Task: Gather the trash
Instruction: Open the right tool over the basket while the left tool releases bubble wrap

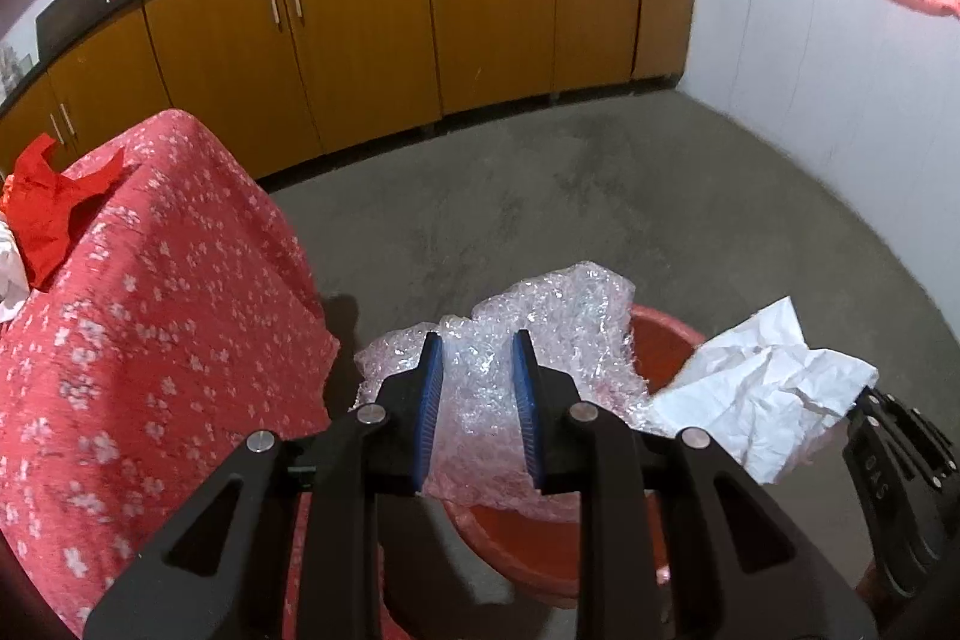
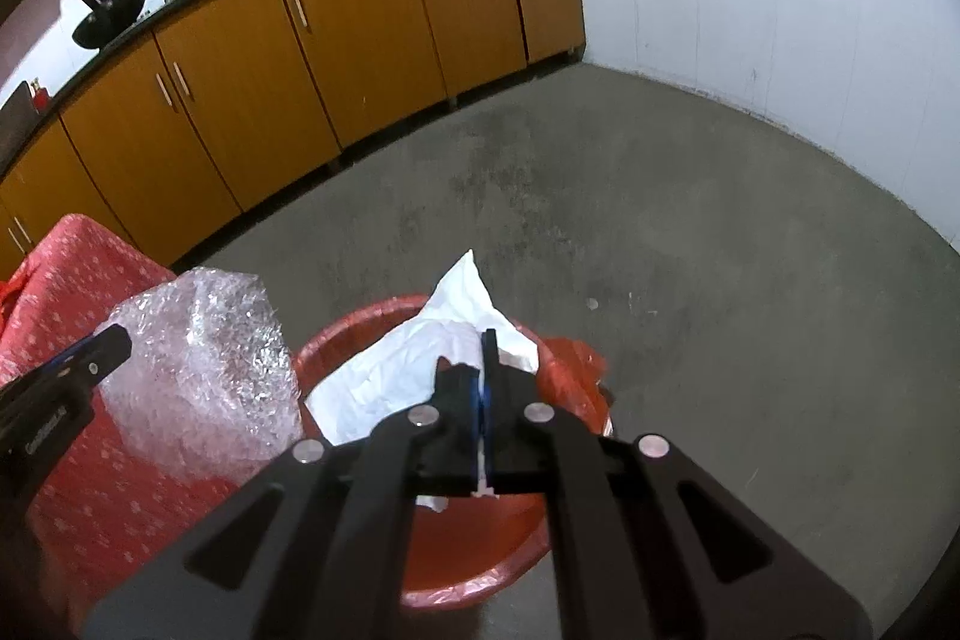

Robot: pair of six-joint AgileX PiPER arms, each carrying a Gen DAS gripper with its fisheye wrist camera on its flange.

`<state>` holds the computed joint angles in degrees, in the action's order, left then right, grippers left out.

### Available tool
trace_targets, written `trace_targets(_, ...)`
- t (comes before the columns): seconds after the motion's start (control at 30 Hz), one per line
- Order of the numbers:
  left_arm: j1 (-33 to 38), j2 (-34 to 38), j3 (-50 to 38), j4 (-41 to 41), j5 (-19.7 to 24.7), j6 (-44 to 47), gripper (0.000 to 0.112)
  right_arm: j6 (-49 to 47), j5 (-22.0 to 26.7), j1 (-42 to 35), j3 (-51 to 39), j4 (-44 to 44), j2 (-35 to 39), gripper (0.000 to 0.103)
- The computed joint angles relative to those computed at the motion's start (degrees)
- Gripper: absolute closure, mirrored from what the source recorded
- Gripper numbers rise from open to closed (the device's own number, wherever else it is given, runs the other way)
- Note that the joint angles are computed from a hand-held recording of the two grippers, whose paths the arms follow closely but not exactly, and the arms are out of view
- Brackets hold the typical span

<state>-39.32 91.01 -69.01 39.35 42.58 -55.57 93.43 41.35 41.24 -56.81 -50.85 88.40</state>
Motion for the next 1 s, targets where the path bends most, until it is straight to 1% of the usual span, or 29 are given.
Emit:
trace_targets(0.1, 0.83, 2.3, -1.78, -1.65, 1.1, 1.47, 0.088, -1.2, -1.66, -1.23, -1.15, 0.77, 2.34, 0.099)
trace_targets(0.13, 0.93, 3.14, -2.49, -1.99, 1.66, 1.75, 0.088, -1.37, -2.43, -1.65, -1.17, 0.92, 2.98, 0.097)
trace_targets(0.23, 1.43, 5.25, -4.86, -4.91, 2.5, 4.93, 0.087, -0.86, -4.47, -2.62, -0.19, 0.98, 3.46, 0.095)
trace_targets(0.27, 1.47, 5.63, -5.32, -5.42, 2.64, 5.37, 0.084, -2.31, -4.61, -3.18, -1.88, 2.1, 4.42, 0.088)
trace_targets(0.33, 1.64, 6.19, -6.03, -6.92, 2.96, 7.32, 0.079, -2.19, -5.19, -3.56, -1.86, 2.04, 4.68, 0.078)
trace_targets(0.37, 1.59, 6.51, -6.37, -7.06, 3.3, 8.02, 0.078, -2.13, -5.72, -3.67, -1.71, 2.1, 4.7, 0.076)
trace_targets(0.47, 2.18, 6.4, -6.22, -8.41, 3.0, 9.45, 0.076, -2.2, -5.9, -3.4, -1.24, 2.28, 4.33, 0.076)
trace_targets(0.57, 2.39, 6.2, -6.32, -9.07, 3.58, 9.69, 0.076, -1.95, -4.97, -2.8, -1.34, 2.2, 3.92, 0.076)
trace_targets(0.67, 2.78, 5.17, -6.81, -9.97, 4.19, 10.14, 0.076, -1.8, -3.08, -1.86, -1.28, 1.78, 2.37, 0.076)
trace_targets(0.77, 3.2, 1.71, -6.27, -9.6, 3.96, 10.43, 0.076, -3.6, 0.97, -0.02, -3.57, 1.85, 0.41, 0.076)
trace_targets(0.83, 3.97, -1.27, -5.86, -10.11, 3.76, 11.7, 0.074, -5.34, 3.6, 1.33, -5.77, 1.9, -0.49, 0.076)
trace_targets(0.9, 4.88, -5.11, -5.4, -10.04, 4.24, 12.62, 0.07, -7.48, 6.76, 3.52, -8.98, 1.95, -1.17, 0.076)
trace_targets(1.0, 8.21, -11.14, -5.2, -13.09, 5.23, 16.72, 0.068, -11.51, 11.85, 8.21, -16.52, 2.4, -0.6, 0.076)
